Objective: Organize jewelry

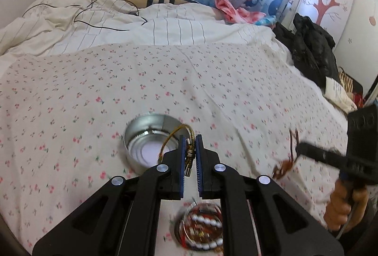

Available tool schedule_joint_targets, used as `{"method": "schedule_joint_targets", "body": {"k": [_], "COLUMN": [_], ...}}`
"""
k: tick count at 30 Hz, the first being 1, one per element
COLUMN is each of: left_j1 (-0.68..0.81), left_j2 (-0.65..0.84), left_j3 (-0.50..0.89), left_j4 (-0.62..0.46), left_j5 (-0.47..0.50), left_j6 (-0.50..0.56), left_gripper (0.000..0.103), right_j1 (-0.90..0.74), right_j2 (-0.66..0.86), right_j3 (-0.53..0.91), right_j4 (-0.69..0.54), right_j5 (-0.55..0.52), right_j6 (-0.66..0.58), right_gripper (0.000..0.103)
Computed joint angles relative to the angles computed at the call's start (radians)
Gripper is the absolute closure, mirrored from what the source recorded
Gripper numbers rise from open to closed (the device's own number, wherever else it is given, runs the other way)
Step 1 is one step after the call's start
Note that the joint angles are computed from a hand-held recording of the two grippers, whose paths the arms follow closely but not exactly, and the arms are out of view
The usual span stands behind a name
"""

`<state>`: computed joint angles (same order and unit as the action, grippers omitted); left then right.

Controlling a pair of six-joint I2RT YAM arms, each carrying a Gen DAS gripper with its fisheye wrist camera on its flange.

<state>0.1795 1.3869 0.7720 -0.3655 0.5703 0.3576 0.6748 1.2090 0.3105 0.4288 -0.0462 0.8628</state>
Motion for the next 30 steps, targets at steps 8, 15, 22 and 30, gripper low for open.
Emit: {"method": "schedule_joint_targets", "body": {"k": [8,15,22,30], "left_j1": [-0.015,-0.073,-0.099,-0.118], "left_j2": [0.164,0.298,0.391,0.465], "left_j3": [0.091,0.122,0.157,0.238], "left_j4": [0.094,0.168,0.211,0.135], "left_j5": [0.025,-0.043,-0.065,-0.066], "left_j6": [-0.077,-0.106,-0.147,-0.151], "left_gripper": [0.096,0.096,0.096,0.095], "right_j1": [0.046,0.047,0.049,0.042], "right_j2": [0.086,0.126,0.147,0.167], "right_j3": [0.032,0.045,0.051,0.053], "right_j4": [0.027,0.034,0.037,0.048], "right_j5": [0.011,0.01,0.008,0.003], "right_j6": [-0.01,-0.01,-0.011,-0.01], "right_gripper": [0.1,0.1,0.1,0.1]}}
